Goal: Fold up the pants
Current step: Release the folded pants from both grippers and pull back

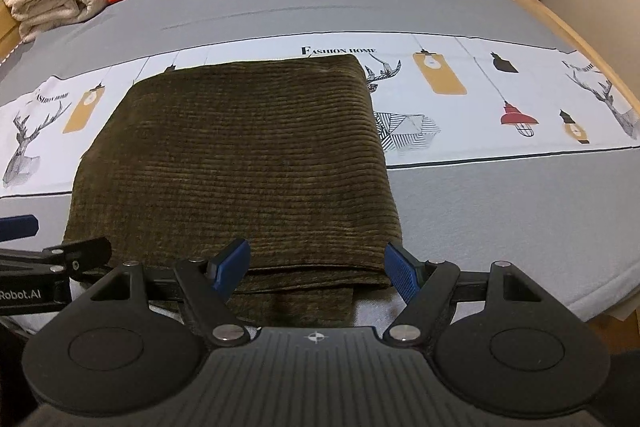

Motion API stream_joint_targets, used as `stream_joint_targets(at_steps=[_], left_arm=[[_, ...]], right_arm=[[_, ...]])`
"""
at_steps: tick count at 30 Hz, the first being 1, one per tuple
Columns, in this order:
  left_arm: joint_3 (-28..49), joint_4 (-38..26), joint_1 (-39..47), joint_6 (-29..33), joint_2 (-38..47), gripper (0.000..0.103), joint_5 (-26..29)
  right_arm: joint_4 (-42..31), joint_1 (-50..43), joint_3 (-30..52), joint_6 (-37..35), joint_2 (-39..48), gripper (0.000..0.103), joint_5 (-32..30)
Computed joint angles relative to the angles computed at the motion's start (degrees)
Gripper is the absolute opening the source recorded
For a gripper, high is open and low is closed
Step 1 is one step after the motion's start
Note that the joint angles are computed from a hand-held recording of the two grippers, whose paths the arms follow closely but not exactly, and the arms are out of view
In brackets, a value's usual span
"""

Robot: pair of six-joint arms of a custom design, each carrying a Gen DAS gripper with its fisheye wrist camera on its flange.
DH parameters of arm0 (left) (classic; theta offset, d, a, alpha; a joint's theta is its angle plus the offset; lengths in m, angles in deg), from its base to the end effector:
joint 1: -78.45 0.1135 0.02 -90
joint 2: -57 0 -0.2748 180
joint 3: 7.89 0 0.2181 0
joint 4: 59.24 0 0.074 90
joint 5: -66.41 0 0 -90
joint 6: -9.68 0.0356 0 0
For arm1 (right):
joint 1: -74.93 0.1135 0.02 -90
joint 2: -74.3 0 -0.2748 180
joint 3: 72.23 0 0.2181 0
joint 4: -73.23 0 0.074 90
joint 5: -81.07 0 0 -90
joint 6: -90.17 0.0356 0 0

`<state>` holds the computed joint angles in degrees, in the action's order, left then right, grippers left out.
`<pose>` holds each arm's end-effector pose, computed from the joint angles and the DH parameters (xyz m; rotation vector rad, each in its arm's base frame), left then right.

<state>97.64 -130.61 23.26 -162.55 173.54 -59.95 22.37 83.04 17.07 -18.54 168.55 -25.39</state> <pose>0.2288 -0.2921 0.2159 -0.6377 2.4182 0.1430 0.3138 0.0549 0.2793 -0.6902 2.4139 0.2900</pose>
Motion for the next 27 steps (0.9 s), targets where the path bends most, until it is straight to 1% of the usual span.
stream_joint_targets(at_steps=[27], left_arm=[[-0.9,1.2,-0.2,1.3,-0.7,0.103,-0.4]], right_arm=[[-0.3,0.7,-0.3,-1.5,0.3,0.078,0.8]])
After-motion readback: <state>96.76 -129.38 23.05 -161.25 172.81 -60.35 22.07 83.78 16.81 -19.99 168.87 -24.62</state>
